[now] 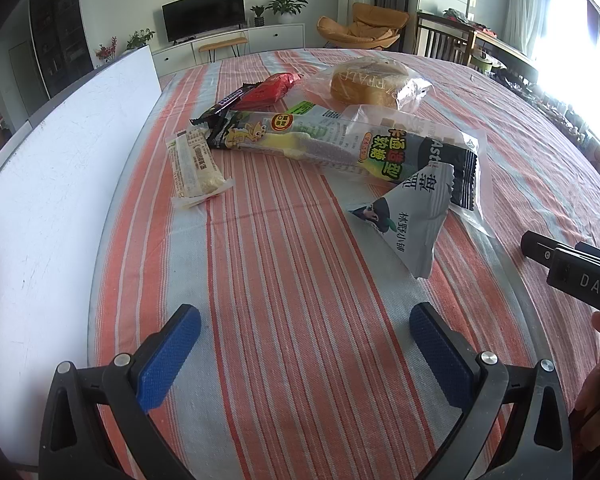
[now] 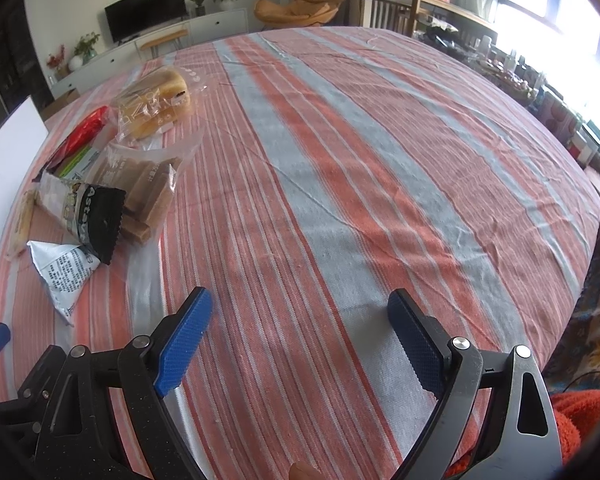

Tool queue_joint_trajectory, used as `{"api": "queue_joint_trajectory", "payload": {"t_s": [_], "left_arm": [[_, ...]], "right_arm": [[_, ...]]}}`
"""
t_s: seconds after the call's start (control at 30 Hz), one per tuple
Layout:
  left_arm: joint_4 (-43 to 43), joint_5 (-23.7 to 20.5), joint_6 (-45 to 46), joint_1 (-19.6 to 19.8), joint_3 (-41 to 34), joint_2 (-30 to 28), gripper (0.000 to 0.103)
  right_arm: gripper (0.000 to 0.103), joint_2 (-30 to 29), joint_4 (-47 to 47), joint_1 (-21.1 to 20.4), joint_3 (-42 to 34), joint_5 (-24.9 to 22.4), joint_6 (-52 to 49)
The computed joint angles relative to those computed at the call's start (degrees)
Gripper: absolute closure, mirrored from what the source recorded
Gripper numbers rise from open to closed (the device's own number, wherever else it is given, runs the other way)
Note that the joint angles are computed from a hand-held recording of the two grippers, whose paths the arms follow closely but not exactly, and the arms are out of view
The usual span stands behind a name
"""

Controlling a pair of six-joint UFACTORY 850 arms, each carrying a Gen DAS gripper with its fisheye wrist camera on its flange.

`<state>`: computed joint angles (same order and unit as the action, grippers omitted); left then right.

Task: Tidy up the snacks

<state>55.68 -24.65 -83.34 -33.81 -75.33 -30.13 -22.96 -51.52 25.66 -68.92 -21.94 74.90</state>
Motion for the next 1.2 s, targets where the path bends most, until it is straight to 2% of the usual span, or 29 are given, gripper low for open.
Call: {"api": "queue_joint_trajectory", "payload": {"t_s": [1.2], "left_arm": [[0.33, -0.01, -0.40, -0.03, 0.06, 0.02, 0.000]], "right_arm": [[0.011, -0.06, -0.69, 0.07, 0.05, 0.04, 0.68]]}}
